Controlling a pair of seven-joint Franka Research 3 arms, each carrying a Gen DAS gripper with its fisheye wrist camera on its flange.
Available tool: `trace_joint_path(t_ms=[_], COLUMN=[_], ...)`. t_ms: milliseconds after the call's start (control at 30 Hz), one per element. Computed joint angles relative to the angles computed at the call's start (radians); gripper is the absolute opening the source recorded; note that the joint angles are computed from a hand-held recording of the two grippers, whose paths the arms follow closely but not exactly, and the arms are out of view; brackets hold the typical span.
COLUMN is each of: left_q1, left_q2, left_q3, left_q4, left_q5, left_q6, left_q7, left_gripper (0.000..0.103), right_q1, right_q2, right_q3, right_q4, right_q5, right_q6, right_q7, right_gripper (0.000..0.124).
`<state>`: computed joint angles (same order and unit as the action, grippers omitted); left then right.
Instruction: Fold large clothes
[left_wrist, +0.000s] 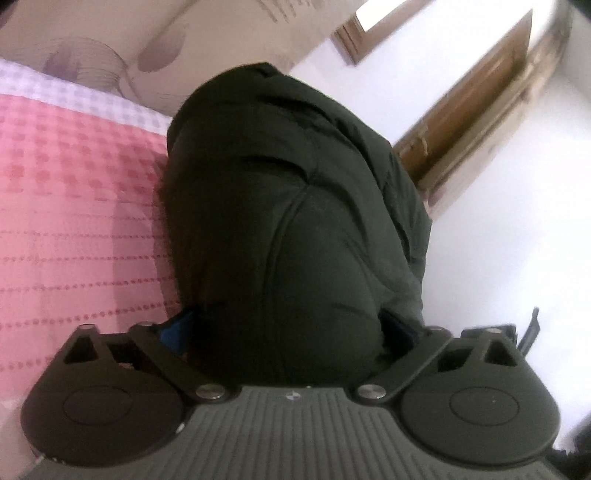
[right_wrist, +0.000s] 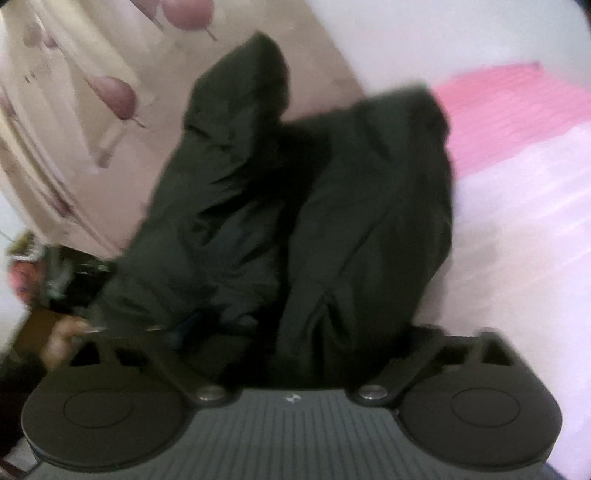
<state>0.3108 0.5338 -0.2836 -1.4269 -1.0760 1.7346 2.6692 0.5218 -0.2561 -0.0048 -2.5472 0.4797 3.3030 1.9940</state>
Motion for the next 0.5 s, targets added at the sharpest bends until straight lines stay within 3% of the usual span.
trace_joint_path(t_ms=[133,300,367,433,500], left_q1=[0.017,0.01,0.001,-0.008,-0.017], left_q2=[-0.104,-0.24,-0.283,-0.329,-0.359], left_q3=[0.019,0.086,0.116,0.144,0.168], left_q4=[-0.125,-0.258,-0.297,-0.341,-0.368], left_q5=[-0.037,-0.048,-0.045,-0.04,-0.036], left_q6=[0.046,0.082,0.101,0.134,0.157], left_q7=[0.055,0.111,0.118,0.135,0.143], left_gripper=[0.086,0.085,0.085,0.085,0.085], right_q1=[0.031,0.2,0.217,0.274,0.282], right_q2=[0.005,0.023,0.038,0.053,0.072], right_q3=[-0.018,-0.181,-0.195,-0.256,-0.262], right_q4=[-0.011,-0.021,-0.008,0.002,0.019], right_q5=[-0.001,-0.131,-0.175,-0.255,-0.301], right_q6=[0.05,0.126,0.13,0.148,0.148], right_q7=[0.021,0.15,0.19,0.261,0.305], right_gripper=[0.072,0.069,0.069,0.069,0.069])
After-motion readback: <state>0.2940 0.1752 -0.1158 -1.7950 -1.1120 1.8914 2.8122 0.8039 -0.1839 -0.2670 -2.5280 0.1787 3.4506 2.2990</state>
